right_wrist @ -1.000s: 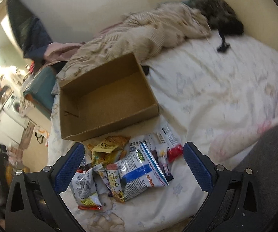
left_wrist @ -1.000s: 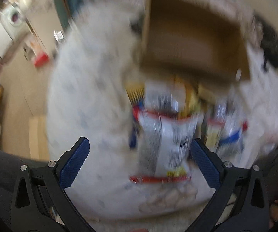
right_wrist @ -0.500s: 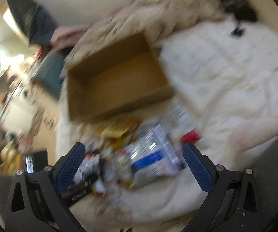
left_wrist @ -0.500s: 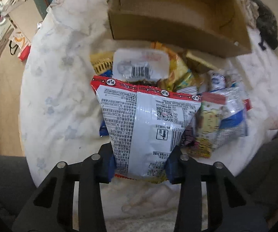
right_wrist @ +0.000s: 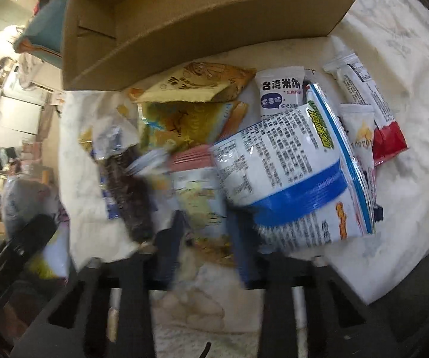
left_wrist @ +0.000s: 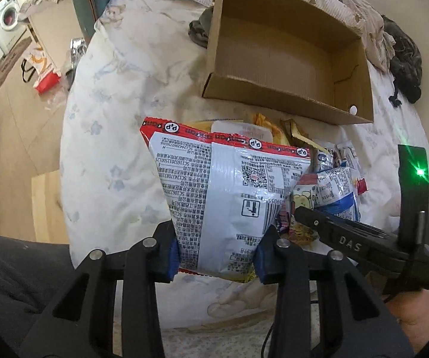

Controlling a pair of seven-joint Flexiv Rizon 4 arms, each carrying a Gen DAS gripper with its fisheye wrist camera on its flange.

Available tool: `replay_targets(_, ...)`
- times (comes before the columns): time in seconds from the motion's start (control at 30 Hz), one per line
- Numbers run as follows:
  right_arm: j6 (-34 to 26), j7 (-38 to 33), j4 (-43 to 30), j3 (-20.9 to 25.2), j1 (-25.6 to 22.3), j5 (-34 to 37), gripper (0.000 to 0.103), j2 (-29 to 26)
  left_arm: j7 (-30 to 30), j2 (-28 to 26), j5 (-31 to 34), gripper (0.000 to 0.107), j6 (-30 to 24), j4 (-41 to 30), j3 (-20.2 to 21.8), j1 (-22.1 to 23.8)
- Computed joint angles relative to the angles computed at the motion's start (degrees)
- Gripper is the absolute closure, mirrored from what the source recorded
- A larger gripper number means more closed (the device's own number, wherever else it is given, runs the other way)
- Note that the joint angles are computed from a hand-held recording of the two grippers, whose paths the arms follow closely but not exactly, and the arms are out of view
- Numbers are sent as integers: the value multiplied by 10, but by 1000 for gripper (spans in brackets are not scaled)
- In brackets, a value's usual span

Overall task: Organize snacks
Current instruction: 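Grasp the white-and-red chip bag with left tool while right tool grasps a cartoon bar, then carry the chip bag with left tool into the box while right tool carries the bar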

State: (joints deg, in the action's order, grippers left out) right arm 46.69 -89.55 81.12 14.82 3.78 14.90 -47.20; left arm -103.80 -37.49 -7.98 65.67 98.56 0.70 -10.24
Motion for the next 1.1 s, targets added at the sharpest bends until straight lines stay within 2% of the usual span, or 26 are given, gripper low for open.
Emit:
replay_targets(0.13, 25, -14, 23, 5, -6, 3, 92, 14, -1, -1, -4, 73, 11, 2, -2, 2)
replay_targets(0.4, 24, -89, 33, 42, -59, 72, 92, 48, -10, 3, 14, 73, 33, 1, 12, -13)
replay_targets(0.6, 26, -166, 22, 59, -96, 146, 92, 78, -17, 8, 16, 73, 26, -19, 15, -12)
replay_targets(0.8, 8, -182, -37, 40, -96, 175, 92, 79, -22, -7, 36, 73, 2, -88, 28, -19)
replay_targets(1.1, 0, -170, -163, 24, -78, 168, 92, 19, -20, -75, 56, 73, -62, -256, 36, -16)
